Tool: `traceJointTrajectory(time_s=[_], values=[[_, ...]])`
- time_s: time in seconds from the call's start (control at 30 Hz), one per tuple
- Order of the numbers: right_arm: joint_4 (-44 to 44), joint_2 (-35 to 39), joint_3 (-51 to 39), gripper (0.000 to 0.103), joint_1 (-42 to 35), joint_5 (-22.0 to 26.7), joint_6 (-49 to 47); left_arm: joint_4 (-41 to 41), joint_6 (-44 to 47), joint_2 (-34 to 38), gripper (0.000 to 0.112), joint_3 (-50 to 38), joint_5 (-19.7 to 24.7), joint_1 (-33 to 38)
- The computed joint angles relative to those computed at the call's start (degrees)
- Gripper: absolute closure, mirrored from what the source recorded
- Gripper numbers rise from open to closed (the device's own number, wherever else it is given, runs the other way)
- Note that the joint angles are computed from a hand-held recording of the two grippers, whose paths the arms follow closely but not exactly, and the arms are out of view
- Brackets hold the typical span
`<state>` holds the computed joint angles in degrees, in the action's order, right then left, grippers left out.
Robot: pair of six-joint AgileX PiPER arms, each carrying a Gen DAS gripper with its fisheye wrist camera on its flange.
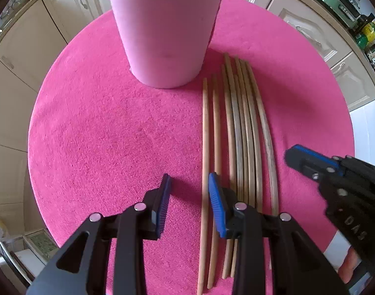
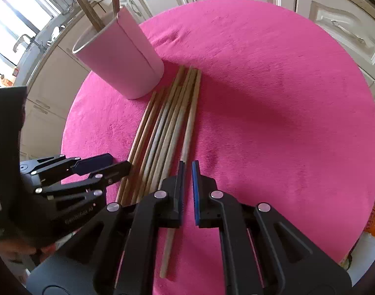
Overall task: Organize utensils
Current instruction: 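Grasp a chopstick from the pile with the right gripper while the left gripper approaches, then close the left gripper on a chopstick while the right gripper holds its chopstick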
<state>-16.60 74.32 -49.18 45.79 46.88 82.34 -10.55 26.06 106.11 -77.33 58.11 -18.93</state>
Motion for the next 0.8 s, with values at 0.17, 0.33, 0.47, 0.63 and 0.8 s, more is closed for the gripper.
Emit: traceJointTrajectory(time_s=[0.17, 0.33, 0.47, 0.63, 0.8], values=[[3.5, 2.9, -1.4, 0.096, -2.4, -0.9, -2.8, 1.4, -1.3, -0.1, 0.079, 0.5, -0.9, -0.8], [7.3, 5.0, -3.1, 0.095, -5.0, -0.2, -7.1, 1.9, -2.0, 0.0, 0.079, 0.8, -1.7, -2.0], [12.2, 8.0, -6.4, 0.094, -8.5, 2.8, -12.7, 2.0, -1.9, 0.7, 0.079, -0.2, -0.8, -1.9], [19.4, 8.1, -6.5, 0.097, -13.7, 2.4, -20.2, 3.8, -3.0, 2.2, 0.08, -2.7, 1.5, -2.7], [26.8, 3.4, -0.4, 0.097, -17.8, -2.7, -25.8, 6.3, -6.5, 4.9, 0.103, -7.2, 5.3, -4.4]])
